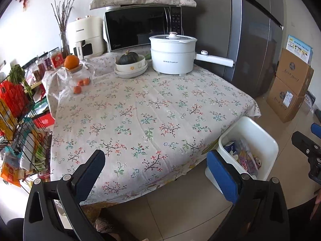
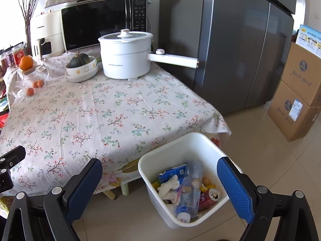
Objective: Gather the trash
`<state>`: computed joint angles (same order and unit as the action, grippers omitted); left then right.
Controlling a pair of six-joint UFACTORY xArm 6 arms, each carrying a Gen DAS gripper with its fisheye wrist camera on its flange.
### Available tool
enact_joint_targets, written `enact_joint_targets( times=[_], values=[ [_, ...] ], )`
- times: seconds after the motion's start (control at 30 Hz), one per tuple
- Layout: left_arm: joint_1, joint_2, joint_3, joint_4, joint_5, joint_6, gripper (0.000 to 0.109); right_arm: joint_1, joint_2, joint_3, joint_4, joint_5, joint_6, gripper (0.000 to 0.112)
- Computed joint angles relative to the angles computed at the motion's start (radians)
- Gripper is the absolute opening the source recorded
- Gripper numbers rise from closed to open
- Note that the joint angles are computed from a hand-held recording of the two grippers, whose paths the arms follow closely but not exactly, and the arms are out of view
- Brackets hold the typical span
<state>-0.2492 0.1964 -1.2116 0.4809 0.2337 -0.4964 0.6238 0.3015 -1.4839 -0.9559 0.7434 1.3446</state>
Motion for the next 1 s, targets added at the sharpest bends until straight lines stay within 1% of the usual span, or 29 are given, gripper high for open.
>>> enact_joint_targets(
  times=[0.1, 0.23, 0.33, 1.0],
  values=[
    [-0.002, 0.001, -0.001, 0.009, 0.005, -0.005, 0.102, 0.002, 0.006, -0.005, 0.018, 0.008, -0.015, 0.096],
    [-0.005, 0.005, -0.001, -0.037, 0.012, 0.035, 0.102, 0.001, 0.017, -0.012, 0.052, 0.018, -0.043, 0.096],
    [-0.005, 0.006, 0.0, -0.046, 0.013, 0.043, 0.102, -0.001, 0.021, -0.015, 0.072, 0.022, -0.062, 0.096],
    [-0.007, 0.0, 0.009, -0.046, -0.005, 0.044, 0.102, -0.004, 0.011, -0.008, 0.051, 0.012, -0.05, 0.096]
  ],
)
